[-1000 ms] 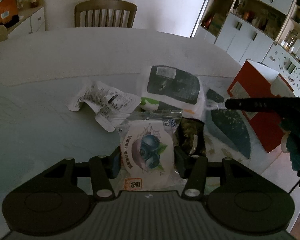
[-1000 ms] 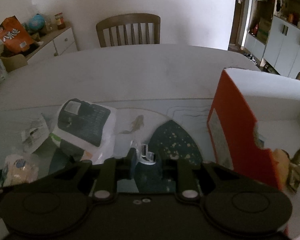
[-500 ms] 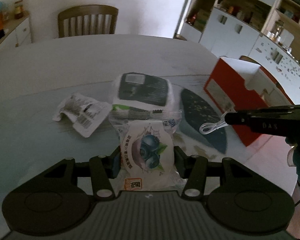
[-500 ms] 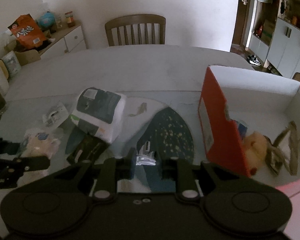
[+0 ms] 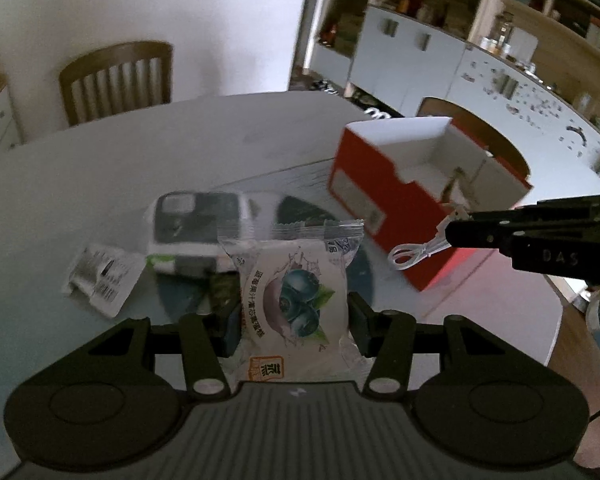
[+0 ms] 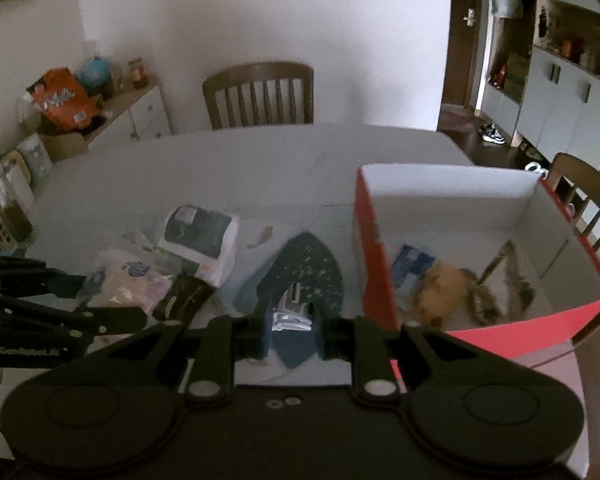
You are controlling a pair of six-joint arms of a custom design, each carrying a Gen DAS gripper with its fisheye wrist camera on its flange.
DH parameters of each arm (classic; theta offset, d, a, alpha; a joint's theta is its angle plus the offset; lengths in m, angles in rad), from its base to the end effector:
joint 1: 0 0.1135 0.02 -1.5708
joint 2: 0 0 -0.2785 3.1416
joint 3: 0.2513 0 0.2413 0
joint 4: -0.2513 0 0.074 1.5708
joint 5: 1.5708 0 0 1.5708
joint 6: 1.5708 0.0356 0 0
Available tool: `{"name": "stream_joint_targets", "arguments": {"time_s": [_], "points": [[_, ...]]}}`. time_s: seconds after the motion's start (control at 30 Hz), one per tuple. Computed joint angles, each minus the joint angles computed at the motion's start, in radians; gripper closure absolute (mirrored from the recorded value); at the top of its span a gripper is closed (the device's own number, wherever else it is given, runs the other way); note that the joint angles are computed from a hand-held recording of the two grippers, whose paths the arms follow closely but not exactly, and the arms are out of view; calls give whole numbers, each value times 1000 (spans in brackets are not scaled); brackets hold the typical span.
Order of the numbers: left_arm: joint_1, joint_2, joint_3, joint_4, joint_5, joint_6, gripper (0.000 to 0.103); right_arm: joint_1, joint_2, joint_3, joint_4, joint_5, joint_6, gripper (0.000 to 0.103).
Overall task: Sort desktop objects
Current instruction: 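Carry the pastry bag and white cable over the shoebox with both grippers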
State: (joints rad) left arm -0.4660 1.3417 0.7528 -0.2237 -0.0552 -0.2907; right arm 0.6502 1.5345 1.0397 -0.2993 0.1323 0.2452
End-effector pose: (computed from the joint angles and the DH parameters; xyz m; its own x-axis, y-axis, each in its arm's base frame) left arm 0.2329 -0.1150 0.2253 -0.7403 0.0520 -0.6702 0.2114 0.9644 -0.1587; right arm 0.2581 0.1904 0.2557 -0.6785 -0.2137 -0.7028 -0.3729 0.9245 0.0789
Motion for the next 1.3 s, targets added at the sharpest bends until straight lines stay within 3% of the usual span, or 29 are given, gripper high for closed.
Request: {"name": "stream_joint_targets", "arguments": {"time_s": [0.4,0.7,1.3], "points": [[-170,109,222,-82,-73,23,51,-109,-166,-29,-54,-10,-81,83],[-254,279,443,-124,-122,11,51,-293,-225,-56,-32,-114,-179,83],[-279,672,924,-265,-155,33,51,-577,-108,-2,-20,-355,-361,83]]}}
